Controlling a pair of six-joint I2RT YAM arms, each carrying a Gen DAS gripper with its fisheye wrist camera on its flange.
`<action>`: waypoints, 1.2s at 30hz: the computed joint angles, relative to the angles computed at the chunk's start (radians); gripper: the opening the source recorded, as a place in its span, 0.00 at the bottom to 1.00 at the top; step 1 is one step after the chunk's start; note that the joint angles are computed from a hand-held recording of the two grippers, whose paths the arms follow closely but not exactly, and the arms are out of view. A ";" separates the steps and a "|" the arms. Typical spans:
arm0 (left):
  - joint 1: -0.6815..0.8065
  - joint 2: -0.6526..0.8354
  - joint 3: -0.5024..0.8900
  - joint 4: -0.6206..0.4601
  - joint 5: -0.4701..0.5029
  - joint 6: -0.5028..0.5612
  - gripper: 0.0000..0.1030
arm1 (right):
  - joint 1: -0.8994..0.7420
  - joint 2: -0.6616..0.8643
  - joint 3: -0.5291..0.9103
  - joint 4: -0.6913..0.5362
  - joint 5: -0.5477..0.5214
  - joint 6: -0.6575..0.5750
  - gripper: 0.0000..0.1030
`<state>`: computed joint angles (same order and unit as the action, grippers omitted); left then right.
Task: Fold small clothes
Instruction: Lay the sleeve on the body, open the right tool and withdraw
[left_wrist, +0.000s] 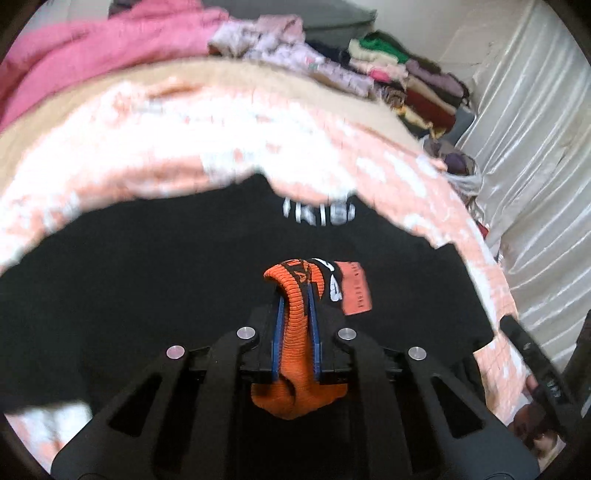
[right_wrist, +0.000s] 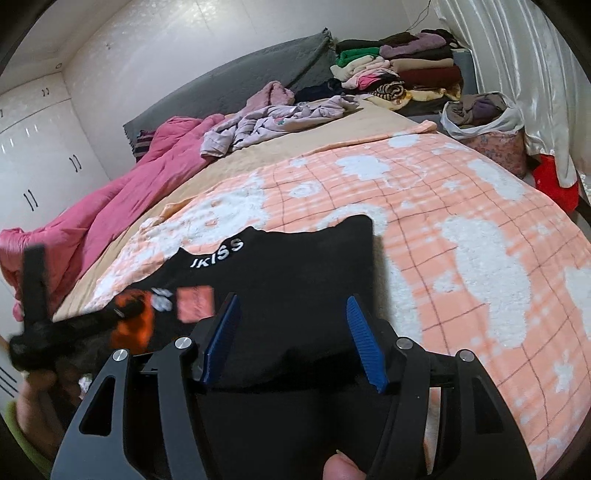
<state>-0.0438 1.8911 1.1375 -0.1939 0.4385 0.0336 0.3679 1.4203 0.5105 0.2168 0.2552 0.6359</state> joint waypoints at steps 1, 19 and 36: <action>0.007 -0.017 -0.003 0.008 -0.005 0.005 0.05 | -0.002 0.003 -0.003 0.005 -0.003 -0.001 0.57; 0.126 0.020 0.057 -0.026 -0.101 0.064 0.11 | 0.069 0.173 0.124 -0.064 0.064 -0.040 0.57; 0.012 0.146 0.053 -0.030 -0.227 0.144 0.14 | 0.107 0.287 0.291 -0.120 0.079 -0.138 0.61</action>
<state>-0.0320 2.0371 1.1901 -0.2242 0.2114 0.1779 0.4744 1.7075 0.8018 0.0968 0.3344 0.4983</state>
